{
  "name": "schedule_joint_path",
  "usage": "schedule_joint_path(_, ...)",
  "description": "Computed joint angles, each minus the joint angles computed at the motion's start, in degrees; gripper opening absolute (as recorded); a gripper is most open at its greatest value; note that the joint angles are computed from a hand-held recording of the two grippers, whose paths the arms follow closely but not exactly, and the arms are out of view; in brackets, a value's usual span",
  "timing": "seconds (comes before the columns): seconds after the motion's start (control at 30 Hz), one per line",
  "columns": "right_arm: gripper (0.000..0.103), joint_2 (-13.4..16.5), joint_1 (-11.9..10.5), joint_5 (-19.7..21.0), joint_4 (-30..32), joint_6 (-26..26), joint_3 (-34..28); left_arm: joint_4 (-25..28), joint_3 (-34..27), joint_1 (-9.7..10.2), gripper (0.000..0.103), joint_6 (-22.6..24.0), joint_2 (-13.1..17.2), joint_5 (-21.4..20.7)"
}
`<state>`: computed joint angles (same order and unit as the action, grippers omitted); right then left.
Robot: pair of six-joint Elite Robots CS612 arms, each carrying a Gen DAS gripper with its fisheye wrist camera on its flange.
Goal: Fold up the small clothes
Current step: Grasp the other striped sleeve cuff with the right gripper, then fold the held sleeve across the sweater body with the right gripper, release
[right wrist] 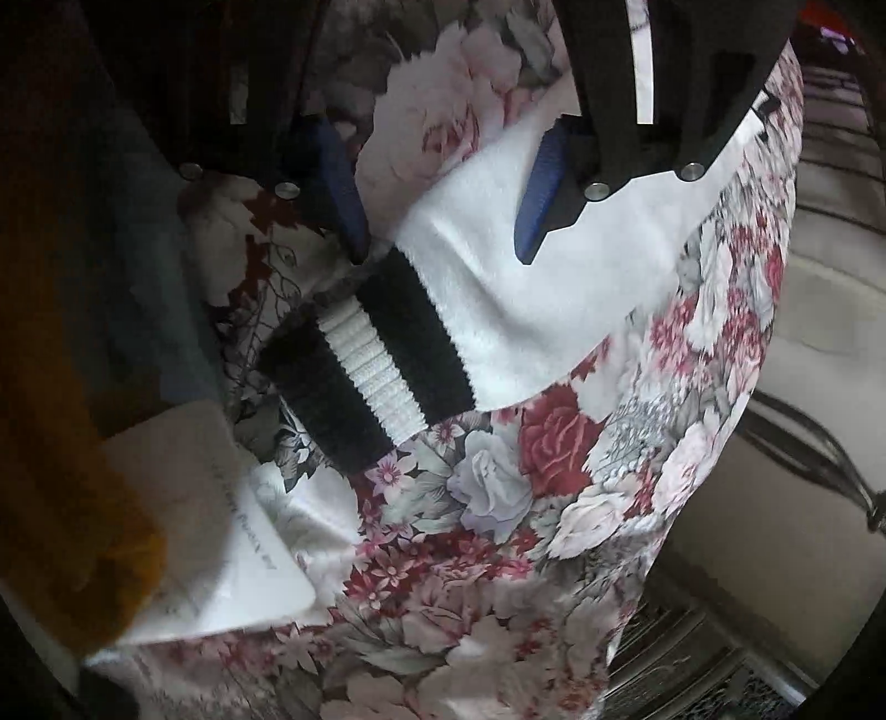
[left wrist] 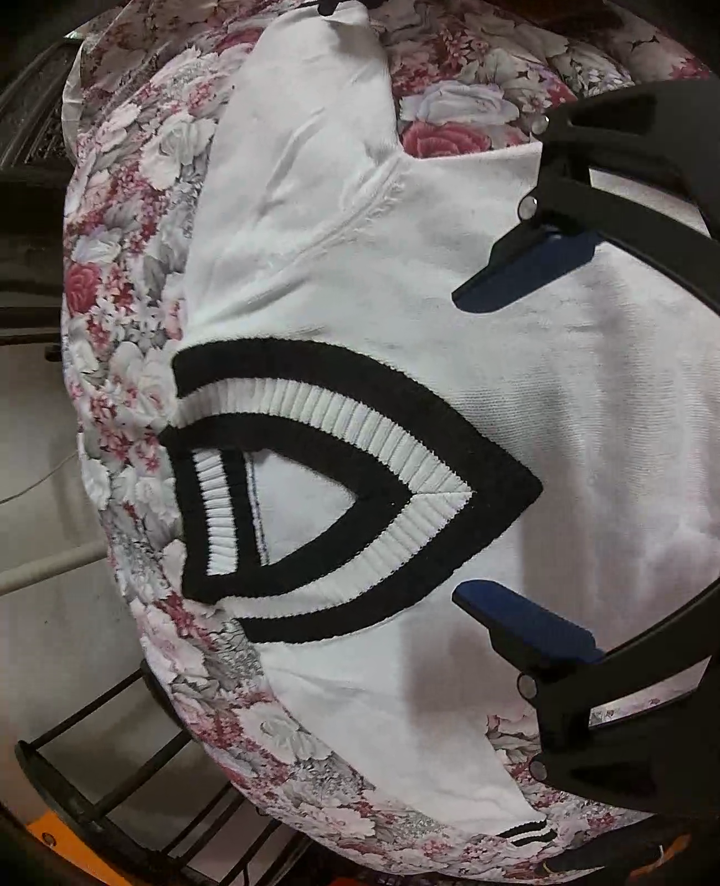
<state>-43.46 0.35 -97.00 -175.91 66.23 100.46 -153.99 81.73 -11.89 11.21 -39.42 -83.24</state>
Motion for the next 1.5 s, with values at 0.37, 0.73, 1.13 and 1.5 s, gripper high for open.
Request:
schedule_joint_path(0.37,0.011,0.5,0.6,-3.7,-2.9,-2.1,-0.7,0.7,-0.9,-0.14,0.094,-0.2,0.5,1.3)
schedule_joint_path(0.73,0.011,-1.2,2.6,-3.3,-6.0,-7.6,-3.3,2.4,-2.8,1.04,0.094,-4.0,0.1,-0.3)
schedule_joint_path(1.13,0.011,-1.4,5.8,-2.4,-3.7,-13.6,-8.4,3.4,-3.8,3.35,0.095,-7.4,-0.8,-2.8)
schedule_joint_path(1.5,0.011,-0.1,8.7,0.1,-1.4,-17.4,-13.8,4.0,-4.8,5.62,0.095,-9.6,-0.8,-3.5)
